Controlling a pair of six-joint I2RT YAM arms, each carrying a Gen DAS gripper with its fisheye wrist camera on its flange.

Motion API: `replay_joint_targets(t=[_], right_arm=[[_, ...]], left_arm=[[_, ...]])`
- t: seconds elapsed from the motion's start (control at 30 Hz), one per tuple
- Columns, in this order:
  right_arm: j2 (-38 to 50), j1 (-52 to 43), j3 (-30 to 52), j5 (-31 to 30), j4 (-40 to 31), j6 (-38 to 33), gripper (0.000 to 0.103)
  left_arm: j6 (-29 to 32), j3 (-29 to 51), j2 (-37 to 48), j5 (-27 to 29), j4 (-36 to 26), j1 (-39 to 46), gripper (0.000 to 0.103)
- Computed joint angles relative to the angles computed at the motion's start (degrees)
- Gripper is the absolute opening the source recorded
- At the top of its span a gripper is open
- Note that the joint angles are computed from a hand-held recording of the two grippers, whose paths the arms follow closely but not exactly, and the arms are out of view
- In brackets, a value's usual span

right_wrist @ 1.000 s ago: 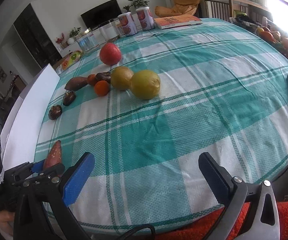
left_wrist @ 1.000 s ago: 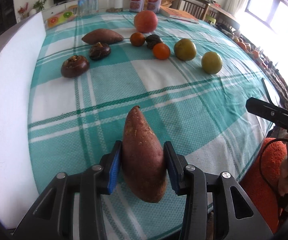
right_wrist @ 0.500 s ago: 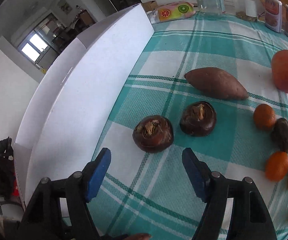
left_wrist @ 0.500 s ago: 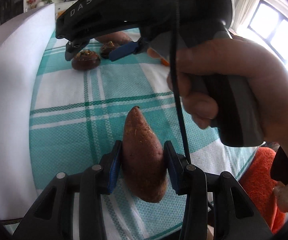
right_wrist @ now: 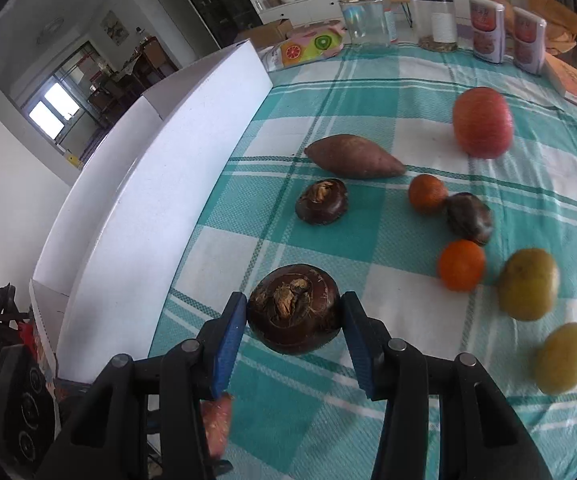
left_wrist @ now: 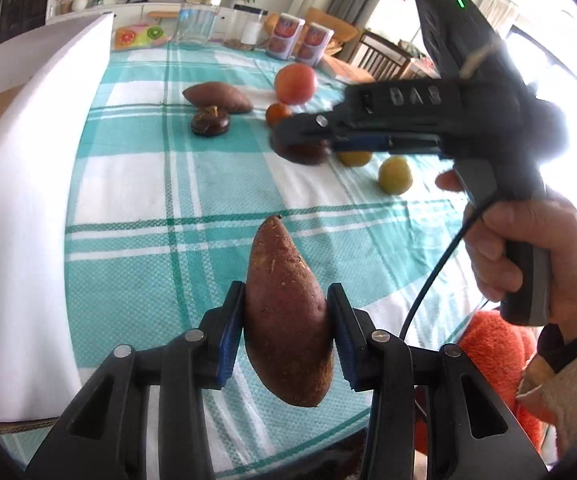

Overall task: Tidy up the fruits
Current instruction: 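Lift the sweet potato with the left gripper while the right gripper grasps a water chestnut, then carry both fruits over the box and open both grippers to drop them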

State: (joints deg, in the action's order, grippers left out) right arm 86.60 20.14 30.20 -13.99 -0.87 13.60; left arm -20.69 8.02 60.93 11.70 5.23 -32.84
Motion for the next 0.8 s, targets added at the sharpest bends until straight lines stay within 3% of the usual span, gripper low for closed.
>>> replay_joint_targets(t=[0.1,0.23,0.3,0.4,0.53,0.67,0.8], right_arm=[[-7.87,-2.25,-4.08,1.94,-3.41,-0.1,0.048],[-15.3,-0.65,-6.11,-2.81,-4.62,5.19,0.048],[-18.15,5.99,-4.78,-2.32,-4.51,9.75,0.048],[-15.23,18.34,1.17,0.1,-1.44,14.48,0.048],[-4.0,29.89,13.15,1.61,0.0,15.13,0.048],[7.79,35.76,22.98,5.76,-2.08,13.53,0.048],[14.87,38.15,27.28,8.38,-3.14,12.41,0.049]], left_arm=[[-0.02,2.17,-9.94,5.33,-9.59,4.55,0.042],[4.75,7.5,-26.37,16.22,-28.86,19.18,0.042],[12.74,12.29,-29.84,22.09,-38.74,32.25,0.042],[26.33,18.18,-26.3,26.67,-46.26,51.23,0.043],[35.74,18.99,-15.46,21.1,-40.51,64.54,0.043],[39.52,16.76,-6.34,14.29,-30.99,69.25,0.043],[40.97,15.41,-0.71,10.05,-26.31,69.56,0.044]])
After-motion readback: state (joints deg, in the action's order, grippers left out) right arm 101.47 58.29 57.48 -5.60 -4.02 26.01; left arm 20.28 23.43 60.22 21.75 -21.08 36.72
